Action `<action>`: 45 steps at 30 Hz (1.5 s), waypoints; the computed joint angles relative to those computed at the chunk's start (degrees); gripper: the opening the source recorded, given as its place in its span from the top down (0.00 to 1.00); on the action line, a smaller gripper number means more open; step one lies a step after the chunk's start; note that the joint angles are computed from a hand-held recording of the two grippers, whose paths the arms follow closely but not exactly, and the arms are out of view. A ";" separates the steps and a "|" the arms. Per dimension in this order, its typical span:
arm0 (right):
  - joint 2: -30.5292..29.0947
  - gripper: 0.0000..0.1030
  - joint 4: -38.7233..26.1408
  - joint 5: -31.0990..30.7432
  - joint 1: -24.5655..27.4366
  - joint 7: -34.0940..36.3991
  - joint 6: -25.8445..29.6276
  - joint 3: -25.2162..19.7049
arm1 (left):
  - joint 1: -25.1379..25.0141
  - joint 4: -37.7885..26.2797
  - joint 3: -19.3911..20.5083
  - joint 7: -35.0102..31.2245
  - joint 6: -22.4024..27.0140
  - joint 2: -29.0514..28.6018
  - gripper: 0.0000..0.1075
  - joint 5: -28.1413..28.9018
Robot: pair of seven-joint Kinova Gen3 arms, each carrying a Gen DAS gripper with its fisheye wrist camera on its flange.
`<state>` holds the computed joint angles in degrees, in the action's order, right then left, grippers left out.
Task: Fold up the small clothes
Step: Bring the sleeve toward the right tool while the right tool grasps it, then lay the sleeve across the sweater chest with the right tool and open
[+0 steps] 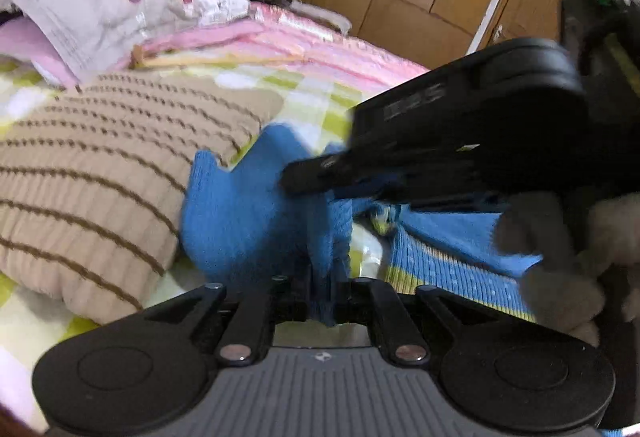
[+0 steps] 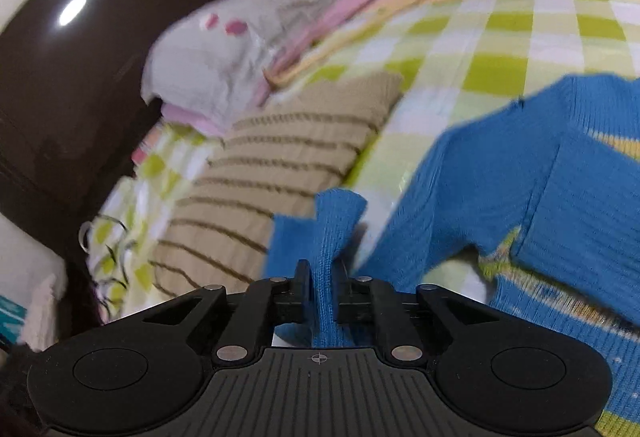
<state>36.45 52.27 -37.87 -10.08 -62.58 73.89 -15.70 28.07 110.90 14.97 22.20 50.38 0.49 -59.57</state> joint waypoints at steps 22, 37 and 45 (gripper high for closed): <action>-9.94 0.92 15.60 -12.67 21.88 2.98 -22.39 4.54 | 3.17 -0.29 0.89 3.15 0.76 1.96 0.54 -7.05; -8.05 0.87 20.76 -8.00 23.52 -4.01 -26.21 4.75 | 5.90 -2.62 -1.46 -3.08 0.65 4.42 0.54 -4.78; -5.86 0.80 16.75 -5.70 21.40 -10.82 -24.19 5.30 | 6.21 -2.74 -1.46 -2.66 1.08 4.38 0.54 -5.12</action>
